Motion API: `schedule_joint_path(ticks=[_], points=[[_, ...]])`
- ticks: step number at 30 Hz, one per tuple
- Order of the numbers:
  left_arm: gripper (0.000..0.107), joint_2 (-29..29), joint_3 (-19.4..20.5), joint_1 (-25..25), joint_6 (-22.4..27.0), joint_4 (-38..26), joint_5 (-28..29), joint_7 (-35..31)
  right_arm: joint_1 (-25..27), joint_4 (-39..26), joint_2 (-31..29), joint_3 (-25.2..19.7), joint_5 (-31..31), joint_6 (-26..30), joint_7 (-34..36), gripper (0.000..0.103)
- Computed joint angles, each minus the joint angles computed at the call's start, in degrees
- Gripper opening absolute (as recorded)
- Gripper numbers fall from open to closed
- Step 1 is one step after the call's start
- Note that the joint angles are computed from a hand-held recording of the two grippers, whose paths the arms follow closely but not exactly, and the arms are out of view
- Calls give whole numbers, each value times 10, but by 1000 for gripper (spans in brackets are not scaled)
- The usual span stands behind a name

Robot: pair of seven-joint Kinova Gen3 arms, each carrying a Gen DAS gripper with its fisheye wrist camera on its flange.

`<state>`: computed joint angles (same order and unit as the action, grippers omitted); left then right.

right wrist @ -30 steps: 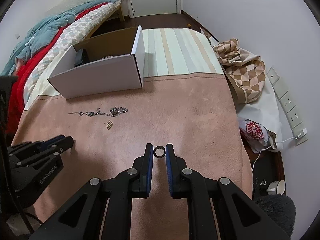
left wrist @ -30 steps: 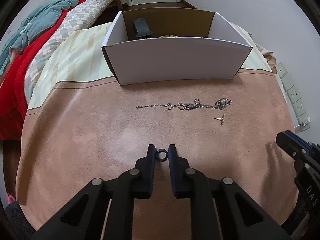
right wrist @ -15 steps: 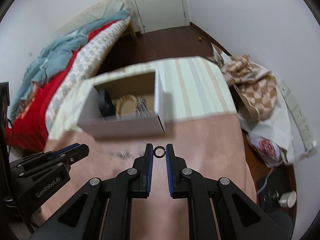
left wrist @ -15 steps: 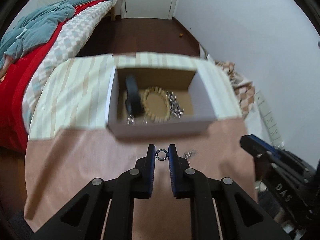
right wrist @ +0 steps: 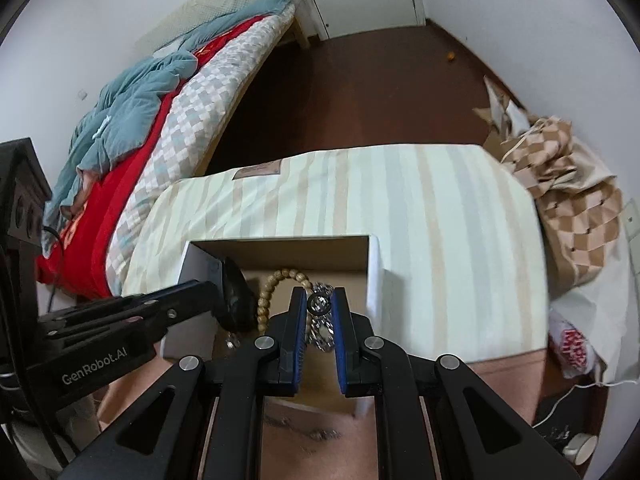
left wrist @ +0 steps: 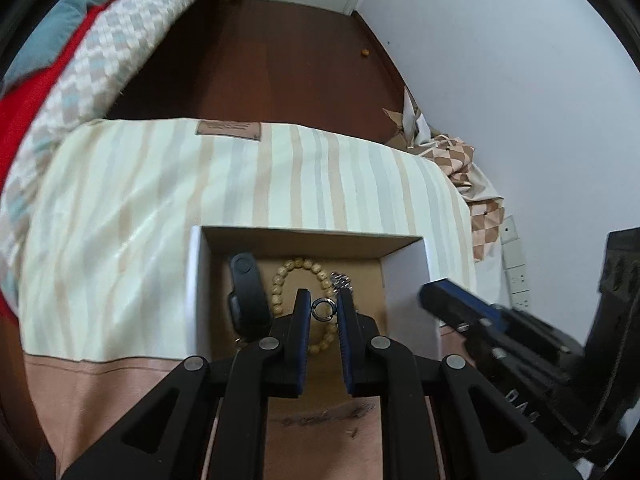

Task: Organize jewelry
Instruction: 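Open both grippers to drop the black rings into the box, then pull both tools back from the box over the table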

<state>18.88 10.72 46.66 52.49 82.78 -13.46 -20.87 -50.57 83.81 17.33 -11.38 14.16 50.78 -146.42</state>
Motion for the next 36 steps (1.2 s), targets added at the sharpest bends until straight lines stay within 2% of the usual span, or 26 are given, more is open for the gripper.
schedule_joint_path(ticks=[6,8,9,10,11,12,13,15,17,18,21,23,24,27,28,31,36], points=[[12,5,-4,-15,9,-10,18,-3,28,-13,19,-1,-44,-6,38,14],[25,6,-10,-5,27,-17,1,9,33,-15,21,0,-54,-6,46,14],[42,6,-12,1,41,-24,-10,16,30,-16,21,3,-51,-4,43,17],[59,5,-16,10,52,-26,-27,27,27,-13,18,5,-49,-5,38,26],[63,4,-18,16,62,-29,-40,37,26,-11,14,7,-47,-7,35,32],[64,0,-22,28,73,-29,-58,53,22,-7,9,9,-41,-8,27,42],[64,-2,-20,31,79,-29,-68,59,17,-2,3,12,-32,-9,17,46],[65,-2,-17,44,107,-36,-94,73,11,5,-6,11,-17,-5,2,46],[71,-5,-16,64,135,-36,-125,95,-7,8,-15,14,15,12,-26,46],[77,-6,-14,73,147,-33,-140,107,-11,6,-16,11,27,22,-35,48],[79,-10,-6,92,179,-25,-169,137,-43,0,-20,9,83,70,-74,59],[86,-11,1,100,196,-23,-178,151,-62,-9,-18,4,113,109,-95,62],[90,-12,4,106,206,-20,-184,161,-65,-10,-19,1,120,120,-100,66],[100,-11,12,123,234,-19,-202,184,-87,-21,-15,-8,146,163,-119,87],[101,-10,15,130,247,-20,-208,192,-97,-27,-11,-11,157,181,-125,93],[101,-10,22,144,269,-21,-220,208,-119,-44,-3,-19,171,220,-131,102],[102,-8,31,175,322,-36,-244,226,-156,-67,3,-23,195,267,-151,102]])
